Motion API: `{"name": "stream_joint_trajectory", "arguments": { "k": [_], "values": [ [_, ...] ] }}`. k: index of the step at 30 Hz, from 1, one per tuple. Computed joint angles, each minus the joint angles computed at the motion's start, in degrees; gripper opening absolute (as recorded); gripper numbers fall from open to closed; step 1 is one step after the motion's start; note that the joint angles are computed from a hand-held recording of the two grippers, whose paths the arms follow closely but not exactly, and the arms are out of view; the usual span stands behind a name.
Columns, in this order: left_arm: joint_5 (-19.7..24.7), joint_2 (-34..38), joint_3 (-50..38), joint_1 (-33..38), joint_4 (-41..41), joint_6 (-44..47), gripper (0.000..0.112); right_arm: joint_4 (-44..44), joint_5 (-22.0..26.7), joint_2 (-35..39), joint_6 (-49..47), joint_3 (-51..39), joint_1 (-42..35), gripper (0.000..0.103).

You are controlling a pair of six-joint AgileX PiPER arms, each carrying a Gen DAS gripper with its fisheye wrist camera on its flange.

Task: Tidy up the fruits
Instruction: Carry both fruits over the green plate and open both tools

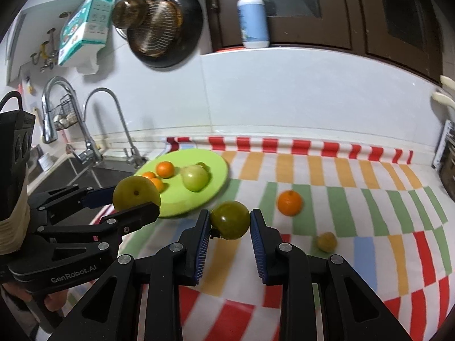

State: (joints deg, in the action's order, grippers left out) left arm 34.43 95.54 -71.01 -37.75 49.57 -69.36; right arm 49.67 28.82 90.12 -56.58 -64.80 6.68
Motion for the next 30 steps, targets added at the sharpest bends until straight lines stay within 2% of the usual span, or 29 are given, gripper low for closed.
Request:
{"name": "stream_joint_trajectory", "arguments": {
  "k": [7,15,24,30],
  "values": [
    [0.1,-3.51,3.08,3.18,1.22,0.56,0.051,-0.76,-1.89,1.67,2.24,-2.92,5.18,0.03],
    [-2.54,-4.23,2.83,9.15,-0.48,5.41,0.051,-3.08,-1.74,6.86,5.79,-10.6,9.59,0.03],
    [-6.99,0.32,-1.48,16.46,-4.9,12.43,0.051,-10.3,0.49,17.0,13.64,-24.54,13.04,0.03],
    [-9.21,5.68,-6.15,20.96,-9.58,19.43,0.051,-16.14,3.92,26.43,19.93,-37.15,14.38,0.03]
  ]
}}
